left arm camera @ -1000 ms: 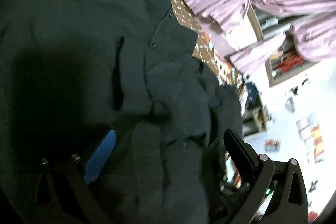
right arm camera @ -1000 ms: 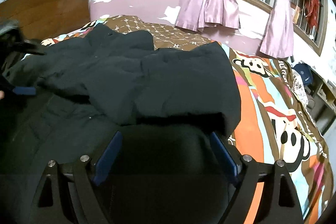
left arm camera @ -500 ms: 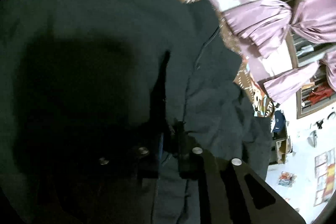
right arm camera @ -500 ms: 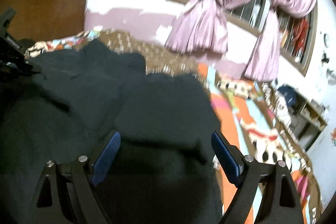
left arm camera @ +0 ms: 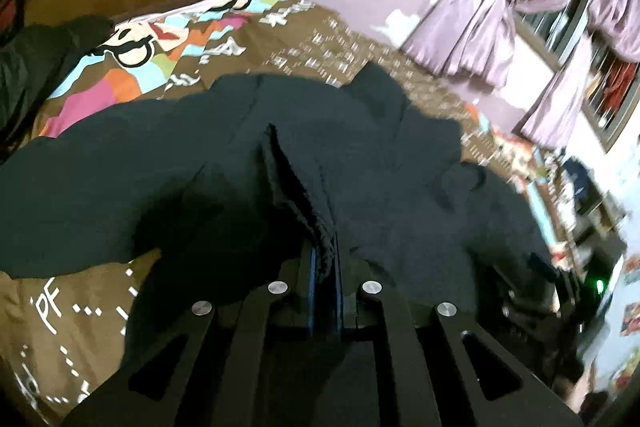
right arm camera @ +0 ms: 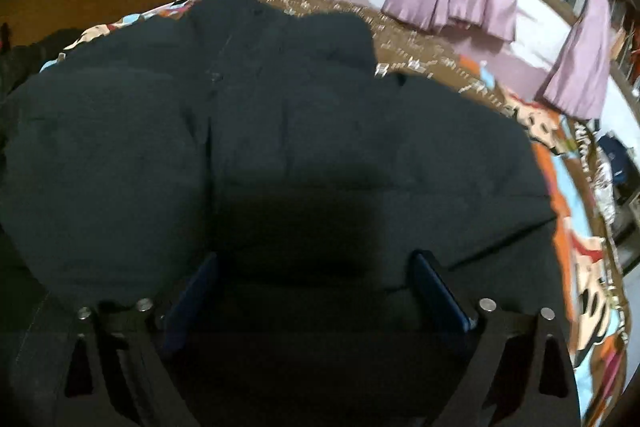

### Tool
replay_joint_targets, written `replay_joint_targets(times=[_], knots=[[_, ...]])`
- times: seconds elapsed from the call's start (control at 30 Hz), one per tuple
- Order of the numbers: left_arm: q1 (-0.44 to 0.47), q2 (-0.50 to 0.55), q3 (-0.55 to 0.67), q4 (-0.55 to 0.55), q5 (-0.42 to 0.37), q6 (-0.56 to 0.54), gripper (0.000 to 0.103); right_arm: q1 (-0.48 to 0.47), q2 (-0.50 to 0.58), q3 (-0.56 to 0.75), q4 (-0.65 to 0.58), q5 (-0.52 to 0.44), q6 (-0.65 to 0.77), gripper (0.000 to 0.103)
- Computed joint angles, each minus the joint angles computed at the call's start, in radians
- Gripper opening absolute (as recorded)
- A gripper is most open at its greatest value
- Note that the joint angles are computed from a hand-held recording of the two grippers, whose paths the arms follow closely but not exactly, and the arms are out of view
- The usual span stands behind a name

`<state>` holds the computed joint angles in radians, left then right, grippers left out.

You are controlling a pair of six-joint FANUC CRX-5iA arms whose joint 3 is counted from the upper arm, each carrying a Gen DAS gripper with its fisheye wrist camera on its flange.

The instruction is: Fold large clothes

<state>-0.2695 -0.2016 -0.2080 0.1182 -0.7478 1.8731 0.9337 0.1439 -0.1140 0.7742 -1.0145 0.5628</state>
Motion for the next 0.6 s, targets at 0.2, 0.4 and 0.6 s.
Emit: replay_joint_targets(times=[0.2, 0.4, 0.6], knots=[[0.014, 0.012, -0.03, 0.0, -0.009, -0.021, 0.005, -0.005, 0.012, -0.023, 0.015, 0.01, -0.019, 0.102], [0.015, 0.007, -0.062, -0.003, 0.025, -0.028, 0.007, -0.002, 0.019, -0.03, 0.039, 0.005, -0.036, 0.102], [0.105, -0.057, -0.242, 0.379, 0.13, -0.295, 0.012, 0.02, 0.011, -0.075, 0.15, -0.01, -0.11, 0.102]])
